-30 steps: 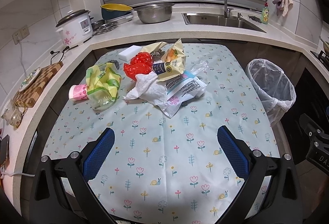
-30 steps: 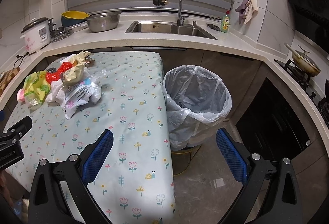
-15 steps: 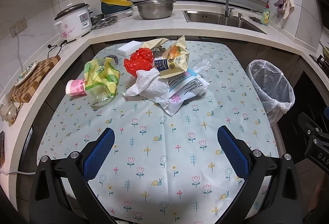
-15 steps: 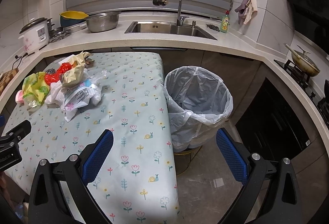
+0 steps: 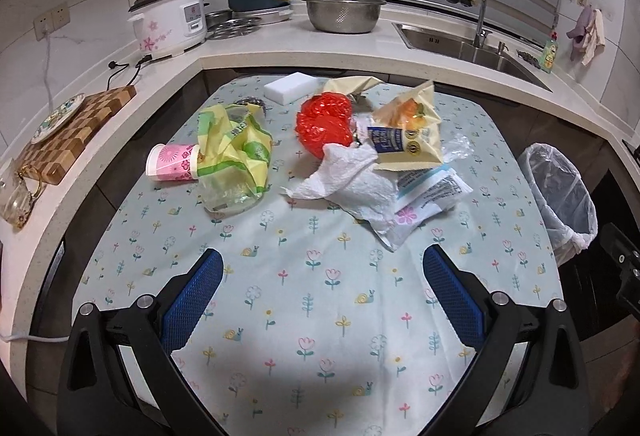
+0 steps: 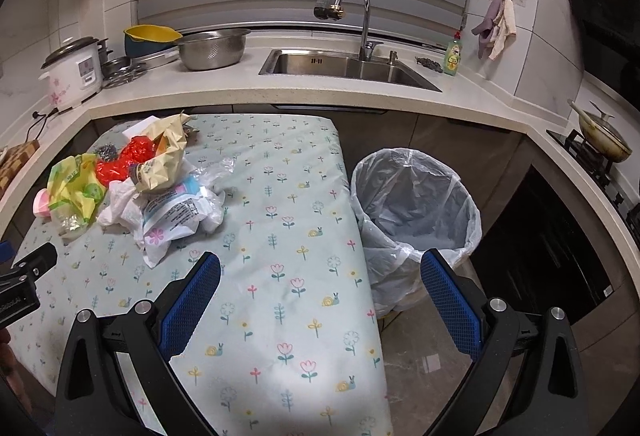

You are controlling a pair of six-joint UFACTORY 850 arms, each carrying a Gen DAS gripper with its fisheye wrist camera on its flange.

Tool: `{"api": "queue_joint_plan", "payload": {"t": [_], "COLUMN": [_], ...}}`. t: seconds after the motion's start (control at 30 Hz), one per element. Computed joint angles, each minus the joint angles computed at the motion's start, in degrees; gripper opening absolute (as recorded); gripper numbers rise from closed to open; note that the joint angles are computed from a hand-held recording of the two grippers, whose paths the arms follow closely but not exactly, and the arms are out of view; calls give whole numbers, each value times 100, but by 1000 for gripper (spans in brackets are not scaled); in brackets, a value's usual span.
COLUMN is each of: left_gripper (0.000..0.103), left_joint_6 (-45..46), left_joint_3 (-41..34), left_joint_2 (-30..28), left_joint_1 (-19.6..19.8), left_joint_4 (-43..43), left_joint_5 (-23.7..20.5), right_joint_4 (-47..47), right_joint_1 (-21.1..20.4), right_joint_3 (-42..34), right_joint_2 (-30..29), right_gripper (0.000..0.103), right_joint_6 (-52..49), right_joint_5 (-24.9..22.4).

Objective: Collect trash
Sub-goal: 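Grasp the yellow-green bag with left tool while right tool grasps the cream chip bag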

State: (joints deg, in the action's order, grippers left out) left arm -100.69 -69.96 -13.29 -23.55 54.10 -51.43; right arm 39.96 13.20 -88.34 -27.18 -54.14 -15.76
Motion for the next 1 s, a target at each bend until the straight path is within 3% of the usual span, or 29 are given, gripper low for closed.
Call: {"api": "queue_joint_plan", "payload": {"t": [0.3, 0.6, 1.0], "left_gripper": [96, 96, 96], "left_joint_6": [176, 587, 573], "left_joint_3": [537, 741, 782], "left_joint_2": [303, 192, -69], "left_joint_1": [785, 1598, 2254], "left_joint_4": [106, 143, 169], "left_joint_5": [493, 1201, 1952], "right_joint_4": [-366, -1227, -2236], "right_joint_1": [547, 1020, 1336], "right_joint_3": [-594, -1545, -2594], "right_joint_2": [-483, -1221, -2054], "right_gripper": [96, 96, 96], "right_joint_6": [638, 1729, 2930], "right_joint_5": [-168, -436, -823]}}
